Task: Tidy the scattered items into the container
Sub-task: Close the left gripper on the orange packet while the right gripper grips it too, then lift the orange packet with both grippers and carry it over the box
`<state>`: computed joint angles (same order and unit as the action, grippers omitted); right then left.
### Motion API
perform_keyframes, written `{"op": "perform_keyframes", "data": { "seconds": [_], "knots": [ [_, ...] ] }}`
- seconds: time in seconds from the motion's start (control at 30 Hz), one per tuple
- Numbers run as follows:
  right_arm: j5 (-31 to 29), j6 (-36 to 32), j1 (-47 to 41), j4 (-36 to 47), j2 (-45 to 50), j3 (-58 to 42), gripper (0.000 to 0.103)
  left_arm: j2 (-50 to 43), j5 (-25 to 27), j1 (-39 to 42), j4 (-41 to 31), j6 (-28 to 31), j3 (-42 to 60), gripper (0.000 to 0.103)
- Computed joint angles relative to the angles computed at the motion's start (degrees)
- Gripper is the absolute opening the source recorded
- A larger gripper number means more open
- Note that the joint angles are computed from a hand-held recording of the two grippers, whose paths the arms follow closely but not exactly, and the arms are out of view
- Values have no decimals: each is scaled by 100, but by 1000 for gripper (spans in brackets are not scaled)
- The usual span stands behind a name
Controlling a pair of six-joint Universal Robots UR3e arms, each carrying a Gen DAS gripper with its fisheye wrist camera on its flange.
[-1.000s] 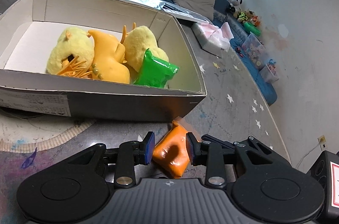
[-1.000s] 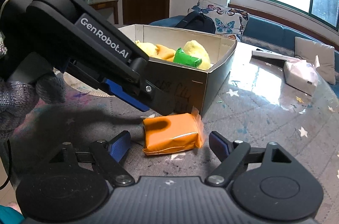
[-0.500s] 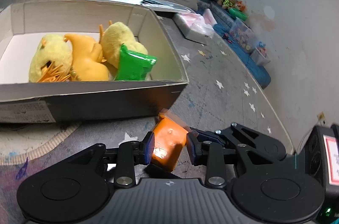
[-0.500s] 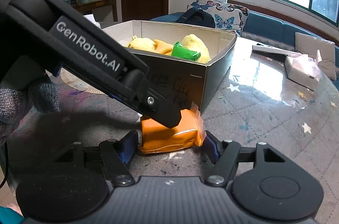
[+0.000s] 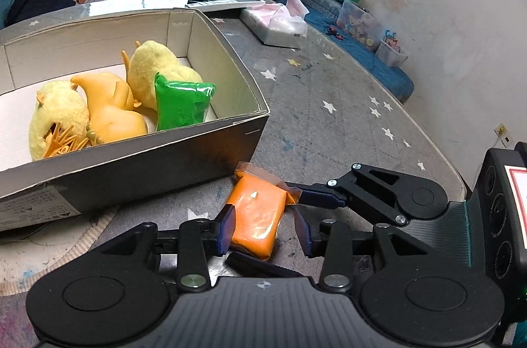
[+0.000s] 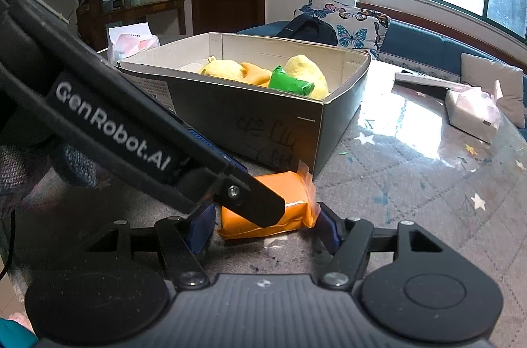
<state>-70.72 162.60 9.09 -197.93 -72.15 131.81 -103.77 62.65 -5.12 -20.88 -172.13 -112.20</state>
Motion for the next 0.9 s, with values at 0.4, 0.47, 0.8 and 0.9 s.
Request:
{"op": "perform_keyframes", "data": {
  "seconds": [0.4, 0.47, 0.8, 0.9],
  "knots": [
    [36, 19, 11, -43, 61, -32, 66, -151, 128, -50, 198, 149, 61, 43],
    [17, 32, 18, -87, 75, -26, 63, -157, 174, -81, 250, 210, 45, 43],
    [6, 5, 7, -94, 121, -80, 62, -281, 174, -55, 143, 136, 208, 44],
    [15, -29, -13, -84, 119, -73, 62, -307, 221, -77, 102, 142, 261, 45]
  ]
}}
